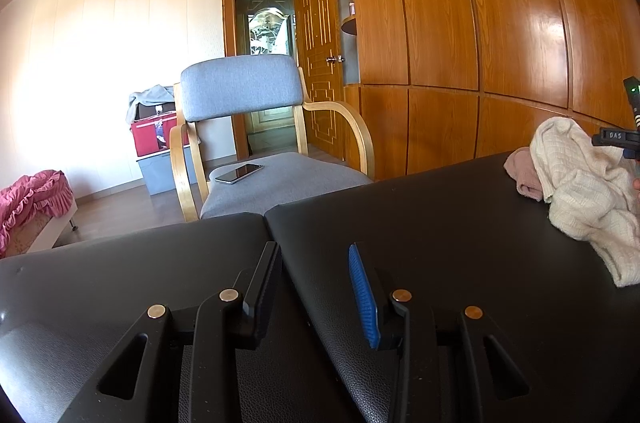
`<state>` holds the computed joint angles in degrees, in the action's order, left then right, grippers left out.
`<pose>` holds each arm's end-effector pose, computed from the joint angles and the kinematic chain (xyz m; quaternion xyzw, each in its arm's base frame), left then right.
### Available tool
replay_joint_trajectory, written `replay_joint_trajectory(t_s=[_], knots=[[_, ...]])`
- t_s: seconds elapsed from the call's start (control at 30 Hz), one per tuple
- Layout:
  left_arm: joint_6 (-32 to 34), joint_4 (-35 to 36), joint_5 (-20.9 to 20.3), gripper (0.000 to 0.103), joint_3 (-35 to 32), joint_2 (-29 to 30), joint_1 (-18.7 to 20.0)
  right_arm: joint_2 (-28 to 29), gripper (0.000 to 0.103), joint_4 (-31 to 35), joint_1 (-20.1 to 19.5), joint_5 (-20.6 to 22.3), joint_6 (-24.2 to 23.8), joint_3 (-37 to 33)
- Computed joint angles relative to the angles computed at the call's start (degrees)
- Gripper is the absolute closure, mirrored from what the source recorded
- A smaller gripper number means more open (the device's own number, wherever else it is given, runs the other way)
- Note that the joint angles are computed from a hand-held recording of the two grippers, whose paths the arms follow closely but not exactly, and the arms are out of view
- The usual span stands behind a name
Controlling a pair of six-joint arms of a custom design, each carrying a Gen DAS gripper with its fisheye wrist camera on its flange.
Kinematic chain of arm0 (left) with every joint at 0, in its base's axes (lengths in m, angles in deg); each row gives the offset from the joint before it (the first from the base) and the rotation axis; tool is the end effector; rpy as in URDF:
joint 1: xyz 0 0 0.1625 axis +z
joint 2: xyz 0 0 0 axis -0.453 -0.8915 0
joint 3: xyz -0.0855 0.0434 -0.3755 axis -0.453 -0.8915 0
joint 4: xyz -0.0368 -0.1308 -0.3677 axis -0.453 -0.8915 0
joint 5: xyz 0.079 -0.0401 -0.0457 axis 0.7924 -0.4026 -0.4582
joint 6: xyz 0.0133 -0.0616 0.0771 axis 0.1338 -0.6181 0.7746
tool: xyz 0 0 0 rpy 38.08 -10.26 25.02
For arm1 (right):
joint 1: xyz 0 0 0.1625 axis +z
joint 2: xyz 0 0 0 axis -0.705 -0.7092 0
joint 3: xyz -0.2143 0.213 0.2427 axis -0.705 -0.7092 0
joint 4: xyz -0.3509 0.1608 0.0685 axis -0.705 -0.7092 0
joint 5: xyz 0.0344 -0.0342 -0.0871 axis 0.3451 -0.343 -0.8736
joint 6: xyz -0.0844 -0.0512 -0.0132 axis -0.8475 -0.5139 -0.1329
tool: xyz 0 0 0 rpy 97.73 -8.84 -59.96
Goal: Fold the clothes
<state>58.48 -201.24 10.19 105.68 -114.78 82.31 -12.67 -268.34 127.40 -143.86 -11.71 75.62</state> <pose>-0.0943 -0.4829 0.0828 0.3116 0.7806 -0.4620 0.2831 0.0000 -0.5567 0.2685 -0.0772 -0.7209 0.5324 0.4370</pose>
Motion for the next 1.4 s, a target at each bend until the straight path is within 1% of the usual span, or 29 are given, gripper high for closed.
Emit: replay_joint_trajectory(t_s=[0.1, 0.17, 0.27, 0.3, 0.37, 0.43, 0.47, 0.53, 0.57, 0.6, 0.63, 0.67, 0.73, 0.83, 0.87, 1.0, 1.2, 1.3, 1.4], knots=[[0.0, -0.1, 0.0, 0.068, 0.0, 0.1, 0.0, -0.7, 0.000, 4.4, -1.1, -0.9, 1.3, -1.4], [0.0, -0.2, -0.1, 0.068, 0.0, 0.1, 0.1, -1.7, 0.000, 8.9, -2.2, -1.1, 4.3, -1.9], [0.0, 0.0, -0.1, 0.068, 0.0, 0.0, 0.1, -3.9, 0.000, 17.0, -4.3, 0.1, 9.8, -2.1], [-0.1, 0.1, -0.1, 0.068, 0.0, -0.1, 0.2, -4.2, 0.000, 18.4, -4.9, 0.6, 10.8, -2.1], [-0.3, 0.4, -0.1, 0.068, 0.1, -0.2, 0.2, -3.9, 0.000, 17.7, -5.5, 1.0, 10.4, -2.3], [-0.5, 0.9, -0.1, 0.068, 0.0, -0.3, 0.2, -2.5, 0.017, 14.3, -5.2, -0.3, 7.8, -3.1], [-0.6, 1.1, 0.0, 0.068, 0.0, -0.4, 0.3, -2.1, 0.029, 12.7, -5.1, -0.3, 6.8, -3.1], [-0.8, 1.2, 0.0, 0.068, 0.1, -0.5, 0.2, -2.5, 0.049, 10.7, -5.3, 2.0, 6.3, -2.1], [-0.9, 1.2, 0.0, 0.068, 0.1, -0.5, 0.2, -3.5, 0.076, 11.0, -5.7, 4.0, 7.2, -1.1], [-0.9, 1.2, 0.0, 0.068, 0.2, -0.5, 0.2, -4.6, 0.084, 11.4, -6.1, 6.3, 8.3, 0.0], [-1.0, 1.2, 0.0, 0.068, 0.2, -0.6, 0.2, -5.7, 0.084, 12.0, -6.5, 8.8, 9.7, 1.2], [-1.0, 1.2, 0.0, 0.068, 0.2, -0.6, 0.1, -6.9, 0.087, 12.7, -6.8, 11.2, 10.9, 2.2], [-0.9, 1.1, 0.0, 0.068, 0.2, -0.5, 0.2, -9.0, 0.089, 14.3, -7.0, 16.7, 12.3, 4.1], [-0.8, 0.8, -0.1, 0.068, 0.3, -0.5, 0.2, -10.0, 0.090, 14.2, -5.3, 19.3, 11.8, 5.5], [-0.9, 0.7, -0.1, 0.068, 0.2, -0.5, 0.2, -10.3, 0.094, 14.3, -4.8, 20.6, 11.6, 6.0], [-1.1, 0.8, -0.3, 0.068, 0.3, -0.6, 0.4, -11.5, 0.094, 14.4, -2.7, 26.8, 10.9, 8.1], [-2.3, 2.1, -0.5, 0.068, 0.2, -1.1, 0.7, -10.0, 0.094, 16.7, 1.3, 33.2, 7.0, 10.2], [-2.5, 2.0, -0.7, 0.068, 0.3, -1.3, 0.8, -7.3, 0.094, 18.8, 2.9, 36.7, 6.2, 11.3], [-2.4, 1.9, -0.8, 0.068, 0.3, -1.3, 0.7, -3.3, 0.094, 20.1, 3.8, 38.1, 5.4, 11.3]])
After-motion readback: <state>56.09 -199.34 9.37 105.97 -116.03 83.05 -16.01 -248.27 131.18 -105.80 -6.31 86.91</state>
